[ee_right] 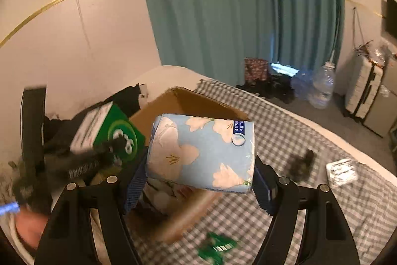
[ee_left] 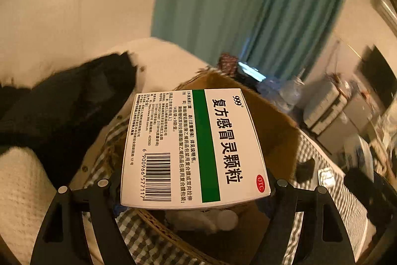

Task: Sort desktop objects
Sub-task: 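Carry the medicine box and tissue pack into the box and release both, then grasp the dark translucent plastic holder with the left tool while the right tool grasps the foil blister pack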

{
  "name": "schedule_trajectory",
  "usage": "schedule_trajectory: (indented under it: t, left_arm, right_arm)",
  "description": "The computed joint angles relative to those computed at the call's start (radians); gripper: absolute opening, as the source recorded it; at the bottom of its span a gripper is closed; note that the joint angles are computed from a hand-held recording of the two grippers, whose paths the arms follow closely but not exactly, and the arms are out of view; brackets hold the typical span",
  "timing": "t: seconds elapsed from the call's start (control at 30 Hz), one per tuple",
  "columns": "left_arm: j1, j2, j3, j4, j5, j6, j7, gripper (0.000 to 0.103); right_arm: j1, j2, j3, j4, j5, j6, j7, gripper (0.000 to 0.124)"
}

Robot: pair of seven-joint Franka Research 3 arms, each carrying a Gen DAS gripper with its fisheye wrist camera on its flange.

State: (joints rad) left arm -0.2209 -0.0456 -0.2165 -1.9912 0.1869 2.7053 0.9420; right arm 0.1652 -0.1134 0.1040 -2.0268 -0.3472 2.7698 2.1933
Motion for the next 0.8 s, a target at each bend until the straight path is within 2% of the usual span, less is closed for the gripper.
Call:
schedule_trajectory:
  t: [0.1, 0.13, 0.17, 0.2, 0.27, 0.33, 0.4, 0.43, 0.5, 0.57, 0.63, 0.7, 0.8]
  left_arm:
    - [0.0, 0.034, 0.003, 0.008, -0.037, 0.013, 0.023, 0.083]
    - [0.001, 0.05, 0.002, 0.02, 0.002, 0.011, -0.009, 0.087]
    - [0.0, 0.062, 0.001, 0.029, 0.033, 0.012, -0.036, 0.095]
    - [-0.002, 0.071, 0.0, 0.039, 0.06, 0.009, -0.059, 0.099]
    - [-0.009, 0.09, -0.004, 0.054, 0.099, 0.014, -0.084, 0.101]
    - [-0.014, 0.081, -0.007, 0.036, 0.11, 0.02, -0.072, 0.101]
    - [-0.024, 0.08, -0.009, 0.037, 0.179, 0.019, -0.084, 0.101]
    - [-0.03, 0.072, -0.013, 0.029, 0.222, 0.033, -0.082, 0.101]
    - [-0.043, 0.061, -0.021, 0.021, 0.285, 0.063, -0.091, 0.101]
    - [-0.055, 0.046, -0.033, 0.011, 0.242, 0.098, -0.032, 0.102]
    - [-0.072, 0.031, -0.046, -0.005, 0.147, 0.134, 0.061, 0.103]
    - [-0.094, 0.021, -0.055, -0.018, 0.046, 0.158, 0.144, 0.103]
    - [-0.128, 0.008, -0.065, -0.018, -0.091, 0.144, 0.207, 0.103]
  right_arm:
    - [0.011, 0.093, -0.01, 0.084, 0.002, 0.006, 0.02, 0.078]
    - [0.019, 0.12, -0.02, 0.106, 0.027, 0.014, 0.021, 0.083]
    - [0.028, 0.139, -0.03, 0.124, 0.059, 0.011, 0.013, 0.097]
    - [0.038, 0.157, -0.04, 0.152, 0.068, -0.01, 0.021, 0.103]
    - [0.055, 0.167, -0.064, 0.176, 0.035, -0.04, 0.061, 0.103]
    - [0.059, 0.138, -0.085, 0.15, -0.037, -0.021, 0.111, 0.103]
    - [0.046, 0.083, -0.092, 0.099, -0.164, -0.015, 0.203, 0.103]
    - [0.025, 0.03, -0.088, 0.045, -0.257, -0.015, 0.277, 0.103]
    - [-0.024, -0.048, -0.065, -0.031, -0.341, -0.023, 0.349, 0.103]
    - [-0.08, -0.149, -0.044, -0.136, -0.402, -0.033, 0.405, 0.103]
    - [-0.131, -0.251, -0.032, -0.24, -0.422, -0.052, 0.423, 0.103]
    - [-0.166, -0.331, -0.031, -0.314, -0.402, -0.085, 0.405, 0.103]
    - [-0.213, -0.442, -0.046, -0.414, -0.354, -0.105, 0.376, 0.103]
